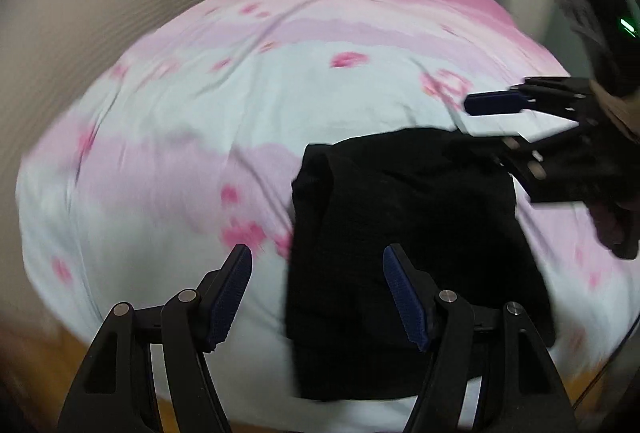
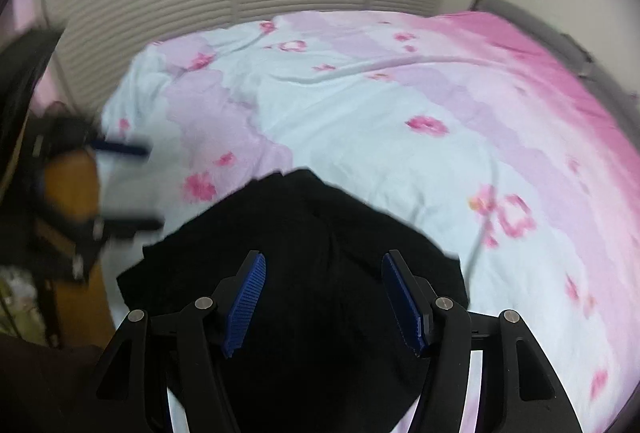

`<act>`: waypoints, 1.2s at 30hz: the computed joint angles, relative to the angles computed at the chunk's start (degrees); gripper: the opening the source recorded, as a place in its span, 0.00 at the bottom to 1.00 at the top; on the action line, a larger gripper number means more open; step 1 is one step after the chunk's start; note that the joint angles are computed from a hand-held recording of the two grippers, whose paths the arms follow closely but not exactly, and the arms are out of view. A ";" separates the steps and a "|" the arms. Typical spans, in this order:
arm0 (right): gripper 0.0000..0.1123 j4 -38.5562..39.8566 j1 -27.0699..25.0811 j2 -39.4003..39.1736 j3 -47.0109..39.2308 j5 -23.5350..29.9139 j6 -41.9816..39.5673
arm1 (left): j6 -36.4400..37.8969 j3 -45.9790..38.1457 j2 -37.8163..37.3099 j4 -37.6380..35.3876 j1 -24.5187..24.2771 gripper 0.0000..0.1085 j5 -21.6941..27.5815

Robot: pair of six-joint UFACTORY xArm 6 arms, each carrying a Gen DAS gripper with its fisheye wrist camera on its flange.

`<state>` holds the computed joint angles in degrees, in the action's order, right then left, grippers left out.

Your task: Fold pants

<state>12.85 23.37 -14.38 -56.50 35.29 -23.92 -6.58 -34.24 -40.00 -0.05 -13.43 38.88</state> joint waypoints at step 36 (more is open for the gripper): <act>0.33 10.06 -12.74 25.37 -31.51 31.42 -21.06 | -31.77 -0.70 5.58 15.34 -11.65 0.64 -4.55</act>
